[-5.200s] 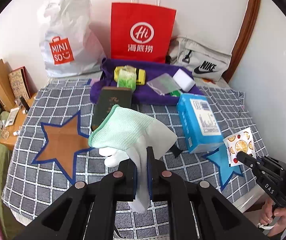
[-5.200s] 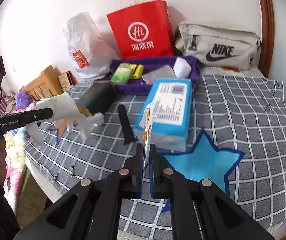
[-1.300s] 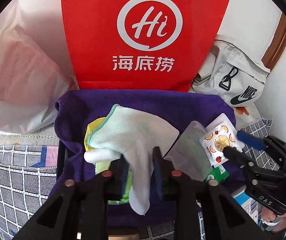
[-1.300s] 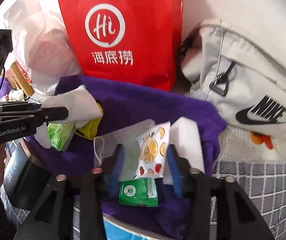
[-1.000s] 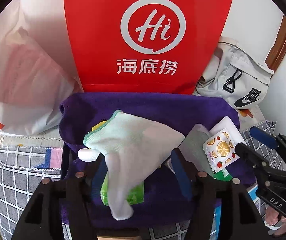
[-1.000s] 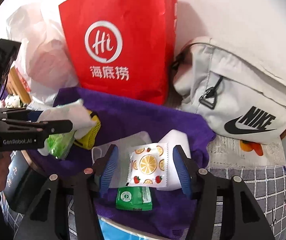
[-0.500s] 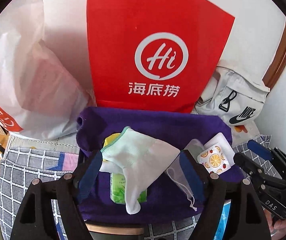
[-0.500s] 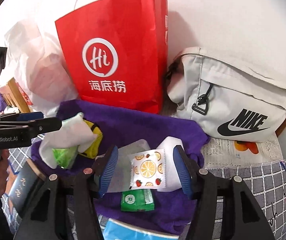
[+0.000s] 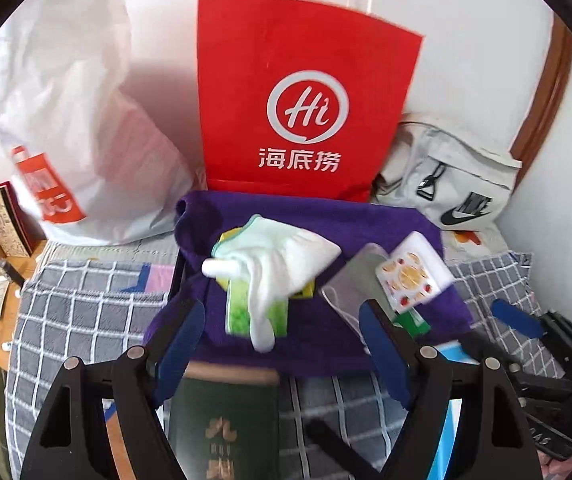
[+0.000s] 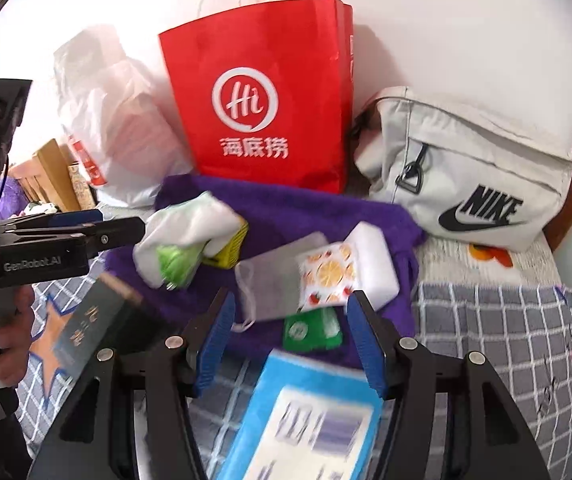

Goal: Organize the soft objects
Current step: 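Move both tools back and grasp the black watch strap with the right tool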

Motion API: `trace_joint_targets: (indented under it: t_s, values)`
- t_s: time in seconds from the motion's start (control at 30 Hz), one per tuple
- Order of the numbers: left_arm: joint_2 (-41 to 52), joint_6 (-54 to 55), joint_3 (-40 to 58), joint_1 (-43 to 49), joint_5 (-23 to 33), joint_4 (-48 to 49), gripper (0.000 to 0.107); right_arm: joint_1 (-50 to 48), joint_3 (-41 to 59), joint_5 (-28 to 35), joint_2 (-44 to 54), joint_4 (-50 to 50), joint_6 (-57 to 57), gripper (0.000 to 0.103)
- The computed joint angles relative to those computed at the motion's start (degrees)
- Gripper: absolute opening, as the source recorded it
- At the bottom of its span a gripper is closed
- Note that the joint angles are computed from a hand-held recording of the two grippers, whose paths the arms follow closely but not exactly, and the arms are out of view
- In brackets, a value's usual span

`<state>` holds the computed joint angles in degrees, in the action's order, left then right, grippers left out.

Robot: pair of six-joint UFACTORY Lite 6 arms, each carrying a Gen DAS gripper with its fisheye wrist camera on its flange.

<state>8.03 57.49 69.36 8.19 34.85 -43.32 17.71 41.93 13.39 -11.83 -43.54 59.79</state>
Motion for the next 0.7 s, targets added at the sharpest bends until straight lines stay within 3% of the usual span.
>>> trace_joint_targets:
  t_s: [0.2,0.37,0.43,0.6,0.7]
  values:
    - [-12.9,10.0,-11.1,8.2,4.5,-4.6,0.078,11.6,-5.2,7.6,-6.1,-4.6,11.9,0.058]
    - [-15.3,17.0,-13.4,18.5,13.9,-6.0,0.078,22.4,-8.5,12.8,-8.5,-10.0,24.2,0.058]
    - [-15.7,18.7,-14.4,21.0,14.4,-5.9,0.078,26.4,-9.4,13.7,-7.6,-12.8,29.8,0.058]
    - [-13.3,24.4,-15.3,26.7,14.5,-6.9,0.078,32.3,-6.8,14.0,1.6,-14.6,34.7,0.033]
    - [-10.2,25.7,-14.3,28.7,15.3,-7.0,0.078,34.2,-4.0,13.1,8.0,-14.3,35.0,0.031]
